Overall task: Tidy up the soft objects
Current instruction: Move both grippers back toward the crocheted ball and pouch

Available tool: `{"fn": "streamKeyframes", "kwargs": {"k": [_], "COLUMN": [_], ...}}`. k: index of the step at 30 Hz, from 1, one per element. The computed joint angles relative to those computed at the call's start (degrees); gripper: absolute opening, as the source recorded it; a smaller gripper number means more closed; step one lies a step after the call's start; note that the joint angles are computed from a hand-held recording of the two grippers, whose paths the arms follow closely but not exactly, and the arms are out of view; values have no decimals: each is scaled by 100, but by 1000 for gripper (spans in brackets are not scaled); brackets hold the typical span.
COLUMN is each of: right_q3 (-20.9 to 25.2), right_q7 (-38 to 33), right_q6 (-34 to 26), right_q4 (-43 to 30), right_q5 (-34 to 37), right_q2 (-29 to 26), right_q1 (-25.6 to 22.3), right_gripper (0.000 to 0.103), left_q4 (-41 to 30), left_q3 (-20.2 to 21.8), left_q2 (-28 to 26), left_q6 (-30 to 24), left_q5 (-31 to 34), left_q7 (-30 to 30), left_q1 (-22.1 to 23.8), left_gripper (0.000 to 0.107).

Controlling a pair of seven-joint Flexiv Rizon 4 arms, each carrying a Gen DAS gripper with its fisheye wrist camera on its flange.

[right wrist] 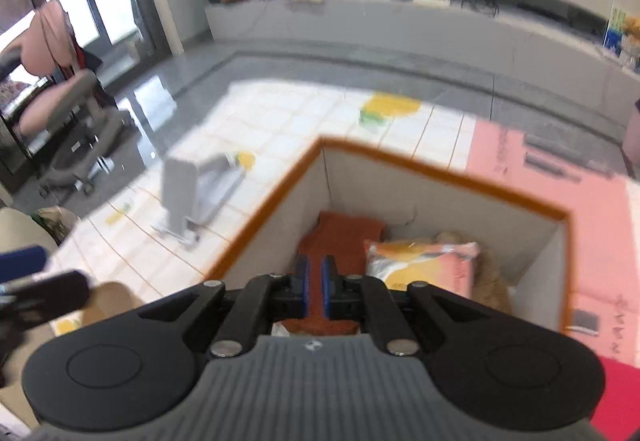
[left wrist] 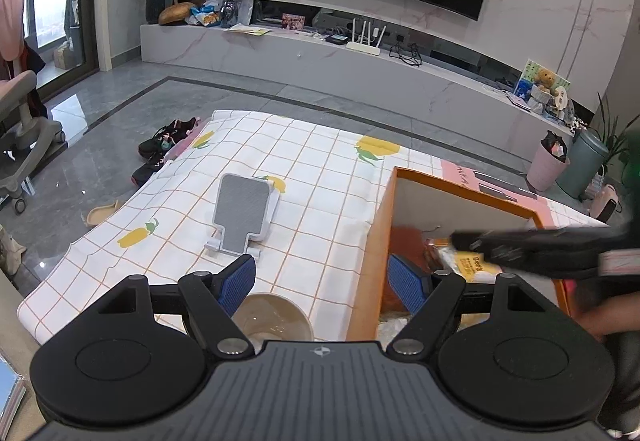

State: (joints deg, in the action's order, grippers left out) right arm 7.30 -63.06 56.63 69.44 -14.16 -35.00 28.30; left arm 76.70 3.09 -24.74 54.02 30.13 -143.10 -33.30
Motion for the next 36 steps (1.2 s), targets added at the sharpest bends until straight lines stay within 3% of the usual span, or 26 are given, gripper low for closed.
{"fn": "streamKeyframes", "kwargs": {"k": [7, 9, 12, 15, 19, 22, 24, 31, 33, 36], "right_q3": [-368, -444, -606, -488, -499, -346, -234, -60, 26, 87], "right_q7": [616, 913, 1497, 1724, 2816, 2935, 3120, 2590, 2545, 2720], "right_q6": [841, 1162, 1543, 1677, 2071, 2269, 2332, 2462, 2557, 2903], "right_q4": [1244, 1684, 2439, 3078, 4123, 4782, 5221, 6288, 6464, 6636], "right_q5": [-714, -1019, -1753, -2103, -3125, -2801, -3051, -2174, -2147, -2449], "right_q2": [1179, 1547, 2142, 2705, 3500, 3978, 4244, 4573, 4490, 4196], "right_q1": [26, -16, -114, -441, -1001, -1441, -1831, -2463, -2683, -3058], "right_gripper": [8, 27, 37, 42, 49, 54, 56, 63, 66, 68], "left_q4": [-232, -356, -674, -975, -1119, -1483, -1781, -2845, -2867, -3142], "left_q3": [-2, 31, -46, -235, -645, -632, -526, -359, -539, -381], "left_q2": [129, 164, 95, -84, -394, -726, -977, -2017, -2155, -2491], "left_q6": [8, -50, -237, -144, 565, 634, 546, 92, 153, 92], "left_q5": [410, 715, 1081, 1096, 411, 244, 192, -648, -858, -1081], "left_q7": [119, 15, 106, 430, 1263, 1493, 1545, 2137, 2384, 2542], "left_q1": [-294, -484, -738, -874, -829, -1140, -1394, -1886, -1810, -1961], "left_gripper": [89, 89, 90, 90, 90, 91, 91, 91, 91, 91]}}
